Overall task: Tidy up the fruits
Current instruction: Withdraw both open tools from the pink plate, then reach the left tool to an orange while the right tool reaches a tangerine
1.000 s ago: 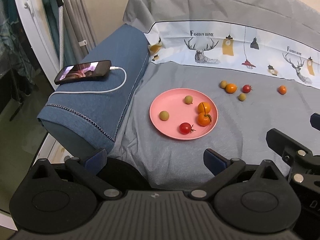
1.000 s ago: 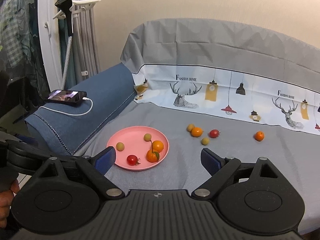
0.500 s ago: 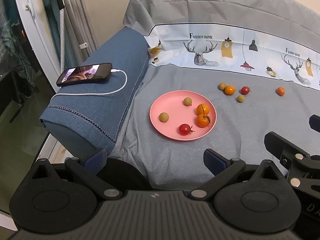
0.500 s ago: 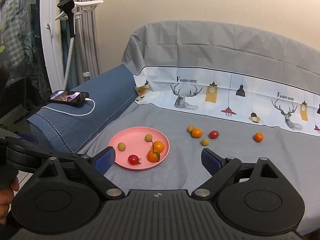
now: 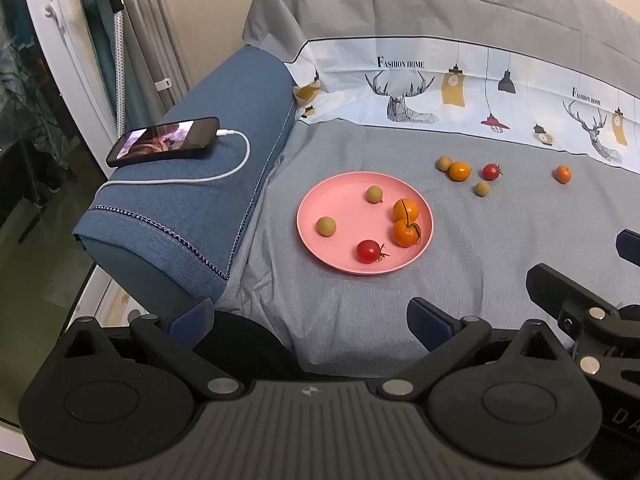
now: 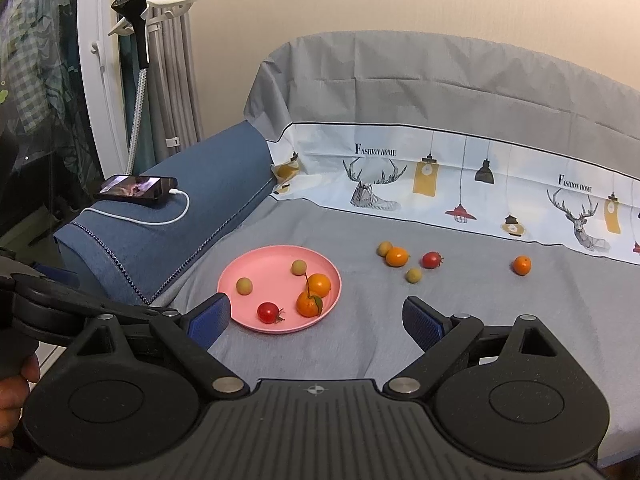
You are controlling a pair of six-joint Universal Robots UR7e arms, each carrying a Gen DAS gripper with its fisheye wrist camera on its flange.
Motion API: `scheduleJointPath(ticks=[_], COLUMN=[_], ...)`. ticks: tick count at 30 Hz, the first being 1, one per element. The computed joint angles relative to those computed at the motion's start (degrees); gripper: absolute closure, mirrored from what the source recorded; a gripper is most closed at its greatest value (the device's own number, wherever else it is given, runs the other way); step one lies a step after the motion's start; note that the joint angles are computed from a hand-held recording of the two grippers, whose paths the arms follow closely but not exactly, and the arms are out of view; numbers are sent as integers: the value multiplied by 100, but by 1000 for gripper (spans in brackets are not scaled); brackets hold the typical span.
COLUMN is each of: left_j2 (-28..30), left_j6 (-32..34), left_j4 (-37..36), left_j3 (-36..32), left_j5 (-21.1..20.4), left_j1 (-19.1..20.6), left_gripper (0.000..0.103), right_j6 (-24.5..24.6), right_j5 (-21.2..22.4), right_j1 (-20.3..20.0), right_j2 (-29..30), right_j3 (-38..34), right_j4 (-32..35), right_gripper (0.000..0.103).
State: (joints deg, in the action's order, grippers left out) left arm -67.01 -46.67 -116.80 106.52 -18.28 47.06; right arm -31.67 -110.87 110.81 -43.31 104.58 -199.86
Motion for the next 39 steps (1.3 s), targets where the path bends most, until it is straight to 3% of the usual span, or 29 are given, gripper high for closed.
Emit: scheduleJointPath(ticks=[26,33,39], left_j2=[646,1227,2223], left_j6=[227,612,1339], left_j4=[502,464,-47], left_j3=[-773,-1550,-2930], left_j5=[-345,-451,-664], left_j1=[430,652,932], left_gripper=[0,0,0], right_j6=[550,818,888], right_j5=[7,-104,-393], right_j1=[-359,-601,-910], right_j2=[207,328,609], right_j3=[-431,-742,-1356], right_j4=[672,834,726], right_gripper=[9,7,6])
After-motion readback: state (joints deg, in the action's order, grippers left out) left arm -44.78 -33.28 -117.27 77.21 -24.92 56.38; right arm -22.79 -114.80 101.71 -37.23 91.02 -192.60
